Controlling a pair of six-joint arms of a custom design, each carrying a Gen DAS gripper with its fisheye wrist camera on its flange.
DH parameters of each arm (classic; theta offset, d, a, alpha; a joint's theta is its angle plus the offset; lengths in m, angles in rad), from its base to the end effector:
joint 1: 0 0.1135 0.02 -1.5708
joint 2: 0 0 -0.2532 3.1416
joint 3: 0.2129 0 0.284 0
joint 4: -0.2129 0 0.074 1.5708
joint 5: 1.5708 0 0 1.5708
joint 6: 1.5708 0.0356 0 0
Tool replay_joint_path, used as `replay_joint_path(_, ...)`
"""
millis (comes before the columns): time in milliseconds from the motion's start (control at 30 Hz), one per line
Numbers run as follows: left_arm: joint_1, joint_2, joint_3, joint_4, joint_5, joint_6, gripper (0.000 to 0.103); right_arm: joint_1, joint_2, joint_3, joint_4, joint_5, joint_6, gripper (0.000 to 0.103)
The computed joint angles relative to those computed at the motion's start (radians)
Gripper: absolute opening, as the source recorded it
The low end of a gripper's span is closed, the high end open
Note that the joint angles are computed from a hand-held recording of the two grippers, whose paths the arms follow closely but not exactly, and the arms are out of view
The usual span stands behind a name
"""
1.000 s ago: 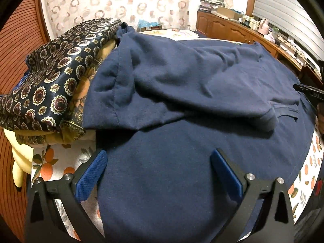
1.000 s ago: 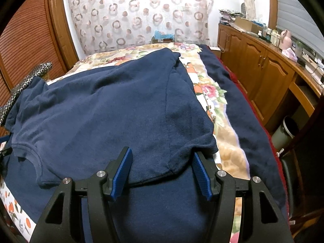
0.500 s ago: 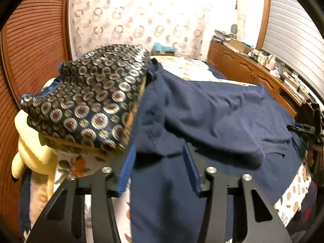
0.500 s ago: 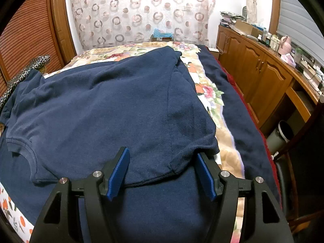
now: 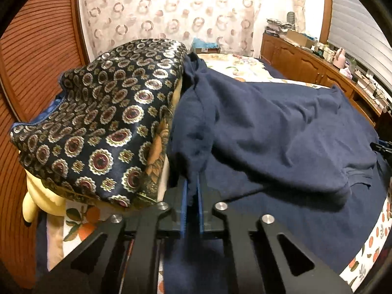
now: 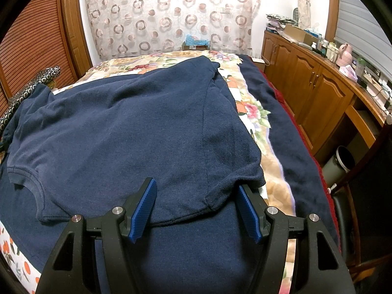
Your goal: Fold small clothes
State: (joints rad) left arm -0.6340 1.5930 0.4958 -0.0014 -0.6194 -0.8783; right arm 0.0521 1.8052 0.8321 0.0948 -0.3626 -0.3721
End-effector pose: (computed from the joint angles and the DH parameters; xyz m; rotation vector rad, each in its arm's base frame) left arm 0.2156 -0.1329 0.0553 -0.4720 2.3410 0.1612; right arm 0.3520 0.0310 0.0815 -0.6574 2.3023 0.2950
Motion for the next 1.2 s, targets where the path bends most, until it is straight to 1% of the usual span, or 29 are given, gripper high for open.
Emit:
replay_joint_path(100, -0.014, -0.025, -0.004, -0.012, -0.019, 0.009, 0.005, -0.001, 0.0, 0.0, 0.0, 0.0, -0.001, 0.067)
replay_joint_path(200, -0.048, -0.117, -0.056, 0.017, -0.013, 0.014, 0.005, -0.001, 0.0, 0.0, 0.001, 0.002, -0.002, 0.067)
replay_joint_path(300, -0.087, -0.183, -0.074, 0.002, -0.033, 0.005, 0.004, -0.001, 0.001, 0.005, -0.004, 0.004, 0.002, 0.067)
replay_joint_path(367, -0.114, -0.223, -0.079, -0.015, -0.05, 0.005, 0.004, -0.009, 0.004, 0.017, -0.014, 0.001, 0.012, 0.054)
replay_joint_path(400, -0.131, -0.236, -0.078, -0.03, -0.062, -0.003, 0.004, -0.014, 0.003, 0.022, -0.019, -0.004, 0.015, 0.034)
replay_joint_path(433, -0.144, -0.252, -0.076, -0.042, -0.072, -0.005, 0.004, -0.017, 0.004, 0.028, -0.026, -0.012, 0.019, 0.02)
replay_joint_path(467, -0.159, -0.271, -0.073, -0.058, -0.085, -0.01, 0.004, -0.02, 0.005, 0.033, -0.031, -0.019, 0.025, 0.015)
replay_joint_path(500, -0.173, -0.286, -0.072, -0.068, -0.096, -0.015, 0.004, -0.025, 0.007, 0.041, -0.041, -0.035, 0.024, 0.007)
replay_joint_path(633, -0.221, -0.381, -0.075, -0.133, -0.156, -0.026, 0.004, -0.057, -0.061, -0.008, -0.003, -0.101, 0.017, 0.005)
replay_joint_path(733, -0.265, -0.464, -0.087, -0.2, -0.201, -0.054, 0.004, -0.106, -0.171, -0.072, 0.012, -0.173, 0.017, 0.005)
replay_joint_path(900, -0.355, -0.586, -0.114, -0.32, -0.276, -0.143, 0.004, -0.202, -0.357, -0.174, -0.019, -0.276, -0.04, 0.005)
replay_joint_path(1000, -0.43, -0.64, -0.131, -0.421, -0.319, -0.255, 0.004, -0.266, -0.434, -0.196, -0.074, -0.34, -0.076, 0.005)
replay_joint_path(1067, -0.49, -0.624, -0.129, -0.488, -0.338, -0.353, 0.004, -0.314, -0.468, -0.203, -0.118, -0.391, -0.106, 0.005)
replay_joint_path(1100, -0.517, -0.602, -0.13, -0.507, -0.337, -0.409, 0.004, -0.344, -0.478, -0.202, -0.146, -0.42, -0.128, 0.005)
replay_joint_path(1133, -0.53, -0.583, -0.131, -0.514, -0.332, -0.441, 0.004, -0.363, -0.486, -0.212, -0.155, -0.432, -0.149, 0.005)
replay_joint_path(1200, -0.549, -0.481, -0.122, -0.511, -0.306, -0.521, 0.004, -0.38, -0.466, -0.229, -0.154, -0.416, -0.2, 0.005)
